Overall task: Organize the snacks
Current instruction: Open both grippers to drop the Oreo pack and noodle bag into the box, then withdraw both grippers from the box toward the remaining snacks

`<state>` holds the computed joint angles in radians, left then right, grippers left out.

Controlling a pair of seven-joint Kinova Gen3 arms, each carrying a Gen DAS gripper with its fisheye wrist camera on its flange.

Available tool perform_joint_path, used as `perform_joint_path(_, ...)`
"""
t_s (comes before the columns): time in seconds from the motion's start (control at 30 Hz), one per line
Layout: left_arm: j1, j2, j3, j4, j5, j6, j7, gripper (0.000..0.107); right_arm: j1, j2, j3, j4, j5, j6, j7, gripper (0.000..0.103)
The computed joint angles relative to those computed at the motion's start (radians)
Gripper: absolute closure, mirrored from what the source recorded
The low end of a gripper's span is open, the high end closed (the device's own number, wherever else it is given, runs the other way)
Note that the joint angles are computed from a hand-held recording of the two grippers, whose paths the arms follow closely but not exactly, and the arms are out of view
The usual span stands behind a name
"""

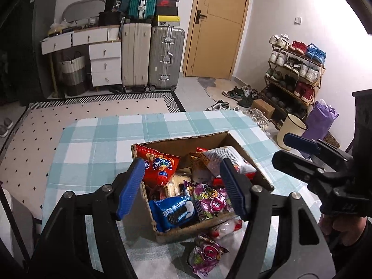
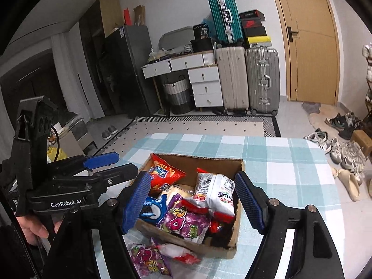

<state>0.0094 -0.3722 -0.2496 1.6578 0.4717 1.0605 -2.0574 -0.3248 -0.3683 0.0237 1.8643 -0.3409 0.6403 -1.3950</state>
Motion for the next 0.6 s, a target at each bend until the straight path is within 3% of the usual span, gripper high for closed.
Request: perform_joint_path(0.6,0.039,-0.187,0.023,-0.018,-0.137,0.095,0.138,0.028,0.021,-0.184,-0.093,0.017,0.096,0.067,-0.145,0.019)
